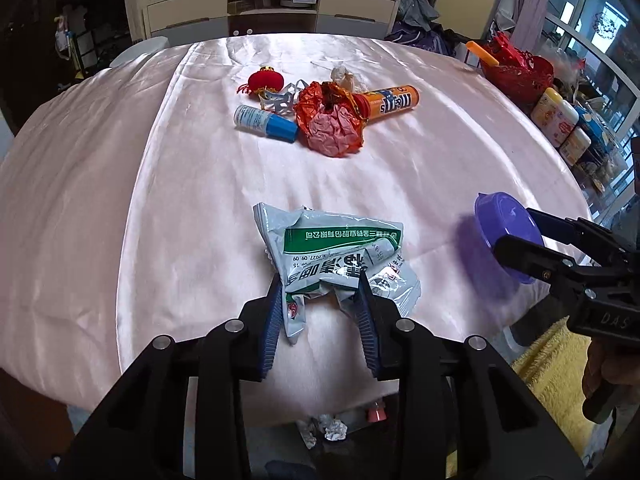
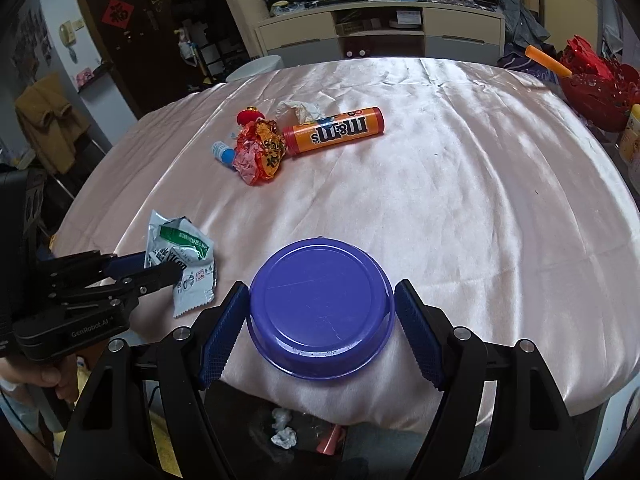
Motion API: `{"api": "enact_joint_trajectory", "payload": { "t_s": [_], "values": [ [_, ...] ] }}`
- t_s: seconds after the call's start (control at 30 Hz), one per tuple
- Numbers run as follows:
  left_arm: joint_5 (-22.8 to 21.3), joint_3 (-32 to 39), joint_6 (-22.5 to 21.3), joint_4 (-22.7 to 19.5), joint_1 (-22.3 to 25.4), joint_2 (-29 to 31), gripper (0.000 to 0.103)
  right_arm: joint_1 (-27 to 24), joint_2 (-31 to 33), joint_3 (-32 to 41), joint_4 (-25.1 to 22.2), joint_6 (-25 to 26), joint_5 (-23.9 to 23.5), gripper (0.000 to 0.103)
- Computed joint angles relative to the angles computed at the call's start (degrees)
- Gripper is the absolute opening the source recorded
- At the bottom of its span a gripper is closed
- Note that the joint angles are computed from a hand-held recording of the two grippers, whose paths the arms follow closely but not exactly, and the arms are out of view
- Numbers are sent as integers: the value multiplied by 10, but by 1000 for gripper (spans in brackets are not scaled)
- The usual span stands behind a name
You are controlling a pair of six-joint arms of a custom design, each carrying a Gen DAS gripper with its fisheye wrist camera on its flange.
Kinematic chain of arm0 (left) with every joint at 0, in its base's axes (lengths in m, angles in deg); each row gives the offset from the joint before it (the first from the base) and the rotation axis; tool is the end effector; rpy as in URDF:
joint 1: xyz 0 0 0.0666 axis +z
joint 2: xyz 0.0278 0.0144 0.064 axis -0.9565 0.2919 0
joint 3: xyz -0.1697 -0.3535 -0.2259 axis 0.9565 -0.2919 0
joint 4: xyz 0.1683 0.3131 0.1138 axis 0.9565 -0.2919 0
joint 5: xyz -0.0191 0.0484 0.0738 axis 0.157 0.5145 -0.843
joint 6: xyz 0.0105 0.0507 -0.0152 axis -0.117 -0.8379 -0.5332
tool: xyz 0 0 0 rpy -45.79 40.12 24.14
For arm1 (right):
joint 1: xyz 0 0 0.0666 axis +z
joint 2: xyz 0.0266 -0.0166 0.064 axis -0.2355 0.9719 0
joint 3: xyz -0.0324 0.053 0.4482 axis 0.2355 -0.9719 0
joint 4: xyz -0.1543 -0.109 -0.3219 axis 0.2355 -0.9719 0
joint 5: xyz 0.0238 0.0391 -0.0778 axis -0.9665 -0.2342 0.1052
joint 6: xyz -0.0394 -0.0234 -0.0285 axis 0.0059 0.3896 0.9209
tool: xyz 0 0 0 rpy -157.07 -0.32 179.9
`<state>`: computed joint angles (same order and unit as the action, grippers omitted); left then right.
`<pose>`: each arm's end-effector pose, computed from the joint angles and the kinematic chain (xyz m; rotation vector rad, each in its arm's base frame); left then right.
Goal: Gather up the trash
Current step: 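Carry the snack packet and purple lid to the black bin and release both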
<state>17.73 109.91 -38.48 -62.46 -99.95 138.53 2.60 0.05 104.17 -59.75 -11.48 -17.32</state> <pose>0.5141 -0.2685 0.3963 0.7366 2.5100 -0.3792 0.4101 0.1156 0.4010 0.2546 2.4674 0.2149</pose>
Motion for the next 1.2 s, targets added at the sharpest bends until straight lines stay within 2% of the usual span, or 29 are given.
{"api": "enact_joint_trajectory", "payload": {
  "t_s": [0.33, 0.57, 0.8, 1.03, 1.2],
  "values": [
    [1, -111, 5, 34, 0, -113, 33, 53, -65, -45, -13, -35, 33, 76],
    [11, -174, 11, 36, -2, -154, 33, 87, -90, -80, -25, -66, 45, 76],
    [20, -221, 16, 38, -7, -156, 33, 111, -73, -111, -19, -95, 19, 76],
    [36, -259, 42, 40, -3, -124, 33, 123, -40, -136, -4, -116, -12, 76],
    [33, -274, 42, 38, -14, -104, 34, 120, -19, -145, 5, -123, -35, 76]
  ]
}}
